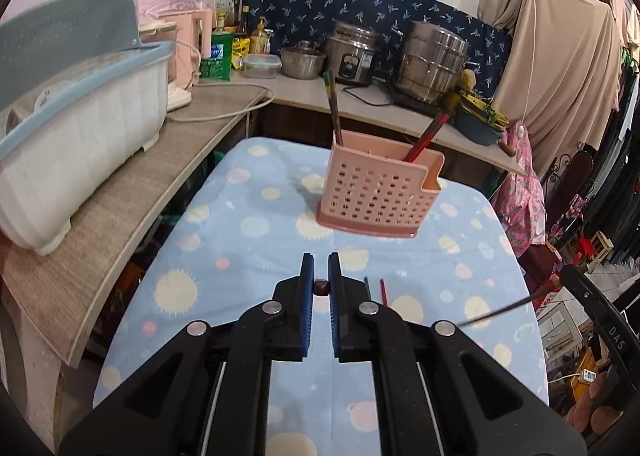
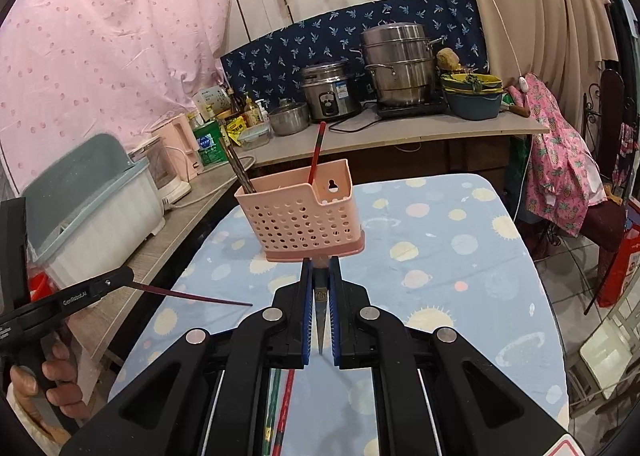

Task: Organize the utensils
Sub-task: 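Lift both held chopsticks and carry them above the pink holder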

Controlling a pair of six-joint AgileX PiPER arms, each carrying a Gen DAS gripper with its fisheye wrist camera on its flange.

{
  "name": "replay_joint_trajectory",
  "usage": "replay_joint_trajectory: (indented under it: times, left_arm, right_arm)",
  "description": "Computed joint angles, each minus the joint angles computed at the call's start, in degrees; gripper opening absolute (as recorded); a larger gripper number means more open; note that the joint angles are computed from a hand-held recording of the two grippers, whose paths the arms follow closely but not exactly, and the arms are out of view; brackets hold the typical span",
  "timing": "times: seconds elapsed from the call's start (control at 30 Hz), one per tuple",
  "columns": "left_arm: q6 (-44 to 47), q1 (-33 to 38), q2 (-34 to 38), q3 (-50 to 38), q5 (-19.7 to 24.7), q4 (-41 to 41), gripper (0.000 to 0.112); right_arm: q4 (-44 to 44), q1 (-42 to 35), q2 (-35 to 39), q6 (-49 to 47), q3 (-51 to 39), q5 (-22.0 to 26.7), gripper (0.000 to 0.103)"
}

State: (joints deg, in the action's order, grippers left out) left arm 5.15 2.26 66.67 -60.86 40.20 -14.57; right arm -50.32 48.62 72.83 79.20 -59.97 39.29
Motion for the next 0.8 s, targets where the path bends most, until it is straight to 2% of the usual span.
replay_joint_trajectory:
  times: [0.17, 0.4, 0.6, 0.8]
  left_arm:
    - [-1.3, -0.99, 4.36, -5.71, -0.43, 1.23, 0.007]
    - [-1.9, -1.35, 11.07, -18.4, 1.4, 0.48, 0.007]
    - [-5.05, -2.09, 17.08, -32.15, 2.62, 2.2, 0.007]
    - [-9.67, -3.33, 24.04, -46.39, 2.87, 5.6, 0.007]
  right_arm:
    - [3.53, -4.61, 2.05, -3.75, -2.62, -4.35, 0.007]
    - [4.9, -8.74, 5.81, -9.14, -11.68, -6.28, 0.007]
    - [11.09, -14.45, 12.52, -17.09, -24.83, -9.22, 0.007]
    - [19.19, -18.43, 21.35, -25.77, -39.49, -8.87, 0.007]
